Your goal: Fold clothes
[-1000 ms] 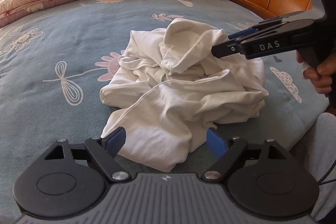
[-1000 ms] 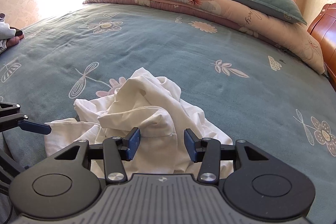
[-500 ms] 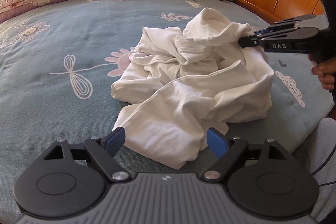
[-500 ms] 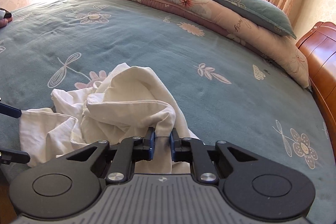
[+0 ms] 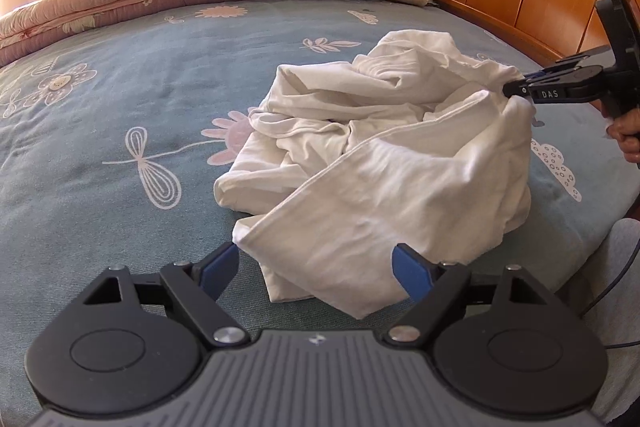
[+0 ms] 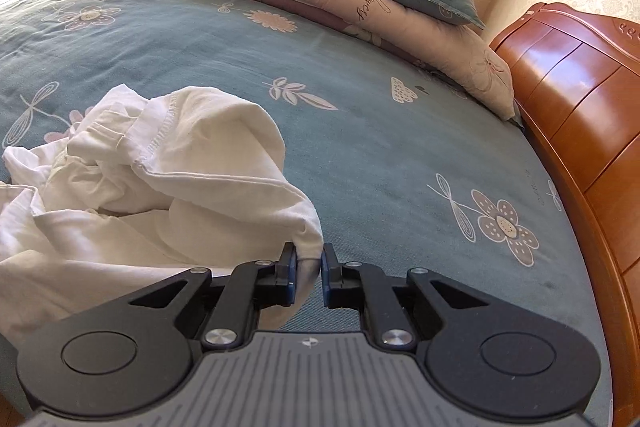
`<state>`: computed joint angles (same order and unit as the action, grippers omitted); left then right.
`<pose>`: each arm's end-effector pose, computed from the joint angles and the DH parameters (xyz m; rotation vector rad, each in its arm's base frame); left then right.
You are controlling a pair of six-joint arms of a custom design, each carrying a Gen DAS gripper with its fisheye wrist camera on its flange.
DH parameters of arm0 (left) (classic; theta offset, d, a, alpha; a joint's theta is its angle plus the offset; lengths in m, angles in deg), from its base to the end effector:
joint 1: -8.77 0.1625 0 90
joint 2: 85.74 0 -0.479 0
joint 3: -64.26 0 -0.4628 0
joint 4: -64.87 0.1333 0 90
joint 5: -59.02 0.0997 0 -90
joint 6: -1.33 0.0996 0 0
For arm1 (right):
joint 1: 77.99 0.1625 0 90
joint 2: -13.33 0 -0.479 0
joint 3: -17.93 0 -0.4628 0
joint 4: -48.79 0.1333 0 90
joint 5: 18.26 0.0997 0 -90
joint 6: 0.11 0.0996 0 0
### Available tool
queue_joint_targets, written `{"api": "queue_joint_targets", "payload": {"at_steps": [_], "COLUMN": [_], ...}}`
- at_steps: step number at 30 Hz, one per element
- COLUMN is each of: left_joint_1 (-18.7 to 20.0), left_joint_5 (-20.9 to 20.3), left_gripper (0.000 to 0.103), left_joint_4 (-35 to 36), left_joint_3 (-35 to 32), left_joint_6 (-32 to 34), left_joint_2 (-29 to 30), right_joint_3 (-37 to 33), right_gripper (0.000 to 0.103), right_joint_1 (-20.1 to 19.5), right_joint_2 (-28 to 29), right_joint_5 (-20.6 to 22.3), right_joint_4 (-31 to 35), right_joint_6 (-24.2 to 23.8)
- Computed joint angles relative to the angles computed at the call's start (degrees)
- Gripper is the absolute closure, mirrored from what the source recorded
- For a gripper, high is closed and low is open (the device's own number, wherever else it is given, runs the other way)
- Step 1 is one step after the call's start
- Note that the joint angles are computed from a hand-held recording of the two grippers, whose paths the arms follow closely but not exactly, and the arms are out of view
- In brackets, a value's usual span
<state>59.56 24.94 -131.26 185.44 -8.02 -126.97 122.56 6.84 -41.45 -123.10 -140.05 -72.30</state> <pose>-0.1837 -0.5665 0.0164 0.3108 2.2414 -0.9662 0.0431 -0.7195 0.2121 1.1755 -2.0268 0.6415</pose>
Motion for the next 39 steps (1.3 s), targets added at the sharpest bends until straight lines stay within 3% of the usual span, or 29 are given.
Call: {"api": "queue_joint_targets", "payload": {"at_steps": [6, 10, 13, 15, 18, 22, 30, 35, 39], "left_joint_1": [-0.5, -0.9, -0.9, -0.7, -0.6, -0.8, -1.5, -2.3, -3.2], "left_joint_5": [0.1, 0.1, -0.4, -0.5, -0.5, -0.9, -1.9, -1.6, -0.5], "left_gripper": [0.02, 0.02, 0.02, 0.02, 0.02, 0.02, 0.019, 0.019, 0.019], "left_joint_4": [-0.6, 0.4, 1.9, 3.5, 6.0, 7.4, 9.3, 13.8, 17.7], "left_joint_3": [-0.2, -0.5, -0.5, -0.5, -0.7, -0.8, -0.2, 0.4, 0.7], "left_joint_6": [1.5, 0.8, -0.3, -1.2, -2.8, -3.9, -5.4, -8.7, -11.4], "left_joint_2": [0.0, 0.3, -0.1, -0.3, -0.7, -0.4, -0.9, -2.1, -2.7], "right_joint_3": [-3.2, -5.8, -8.1, -8.8, -6.8, -3.2, 1.3, 2.2, 2.0], "right_gripper": [0.089, 0.089, 0.088, 0.082, 0.072, 0.067, 0.058, 0.056, 0.056], "right_joint_1": [-0.4, -0.6, -1.0, -1.1, -1.1, -0.8, 1.8, 4.3, 5.2], "right_joint_2": [2.8, 5.2, 6.4, 6.0, 3.1, -2.6, -9.1, -7.5, -4.9], "right_joint_5": [-6.1, -9.7, -11.9, -12.9, -10.8, -5.2, 6.1, 6.5, 3.0], "right_joint_4": [-6.5, -12.0, -12.4, -10.1, -6.7, 1.6, 16.4, 23.6, 26.8], "right_joint_6": [0.4, -2.5, -2.7, -0.9, 2.3, 7.7, 10.7, 9.9, 10.2]}}
